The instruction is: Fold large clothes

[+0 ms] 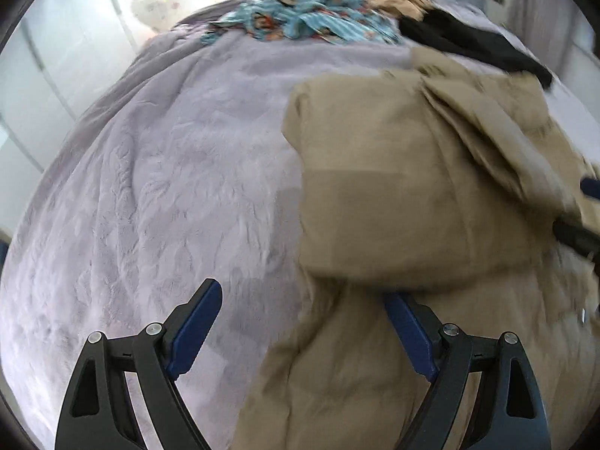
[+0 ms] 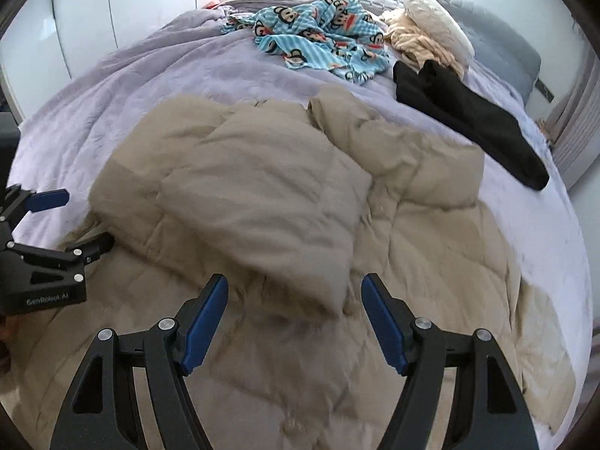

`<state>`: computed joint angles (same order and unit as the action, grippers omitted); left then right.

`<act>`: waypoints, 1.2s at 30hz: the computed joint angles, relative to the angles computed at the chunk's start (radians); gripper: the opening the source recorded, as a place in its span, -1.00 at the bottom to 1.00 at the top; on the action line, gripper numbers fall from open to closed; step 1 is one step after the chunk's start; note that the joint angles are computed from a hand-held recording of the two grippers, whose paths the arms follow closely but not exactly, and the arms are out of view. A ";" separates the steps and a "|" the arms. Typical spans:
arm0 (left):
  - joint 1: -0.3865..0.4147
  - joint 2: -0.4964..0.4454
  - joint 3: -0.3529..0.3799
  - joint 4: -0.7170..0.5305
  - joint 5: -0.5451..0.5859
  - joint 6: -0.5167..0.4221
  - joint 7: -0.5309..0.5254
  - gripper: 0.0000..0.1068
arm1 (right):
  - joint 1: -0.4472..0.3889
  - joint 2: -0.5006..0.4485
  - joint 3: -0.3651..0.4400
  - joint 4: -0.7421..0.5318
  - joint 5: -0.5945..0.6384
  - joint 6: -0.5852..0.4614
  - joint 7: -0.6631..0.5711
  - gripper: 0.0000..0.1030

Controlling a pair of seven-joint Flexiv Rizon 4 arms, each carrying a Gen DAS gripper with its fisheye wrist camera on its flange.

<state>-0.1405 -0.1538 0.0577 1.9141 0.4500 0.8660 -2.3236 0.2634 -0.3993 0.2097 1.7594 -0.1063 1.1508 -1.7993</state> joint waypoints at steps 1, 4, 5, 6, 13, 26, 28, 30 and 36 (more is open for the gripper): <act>-0.002 -0.016 0.005 -0.020 0.021 -0.009 -0.038 0.67 | 0.021 -0.019 -0.023 -0.011 -0.025 0.023 0.030 0.49; -0.010 -0.041 0.026 -0.050 0.070 -0.052 -0.137 0.67 | 0.040 -0.067 -0.044 -0.068 -0.041 0.028 0.103 0.44; 0.010 -0.040 0.030 -0.026 0.035 -0.022 -0.125 0.67 | 0.045 -0.080 -0.049 -0.089 -0.035 0.029 0.145 0.27; 0.024 -0.040 0.031 -0.008 0.004 0.005 -0.116 0.67 | 0.032 -0.088 -0.042 -0.110 -0.010 0.023 0.173 -0.36; 0.024 -0.072 0.043 -0.006 0.005 0.045 -0.100 0.67 | -0.143 -0.167 0.002 -0.268 0.272 -0.182 0.401 -0.70; 0.099 0.066 0.009 0.046 -0.199 0.130 0.222 0.63 | -0.261 -0.097 0.017 -0.268 0.446 -0.264 0.335 -0.60; 0.109 0.018 -0.002 0.005 -0.239 0.183 0.240 0.52 | -0.274 -0.115 0.036 -0.310 0.471 -0.330 0.288 -0.60; 0.103 -0.045 -0.010 -0.051 -0.264 0.208 0.252 0.40 | -0.276 -0.120 0.044 -0.325 0.497 -0.361 0.251 -0.60; 0.002 -0.236 0.060 -0.231 -0.168 0.120 0.203 0.40 | -0.237 -0.180 0.040 -0.399 0.537 -0.475 0.259 -0.60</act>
<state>-0.1381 -0.3896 0.1179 1.6831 0.2823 0.9865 -2.1203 0.0264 -0.5794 0.2494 1.3605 0.4302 0.6753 -1.5404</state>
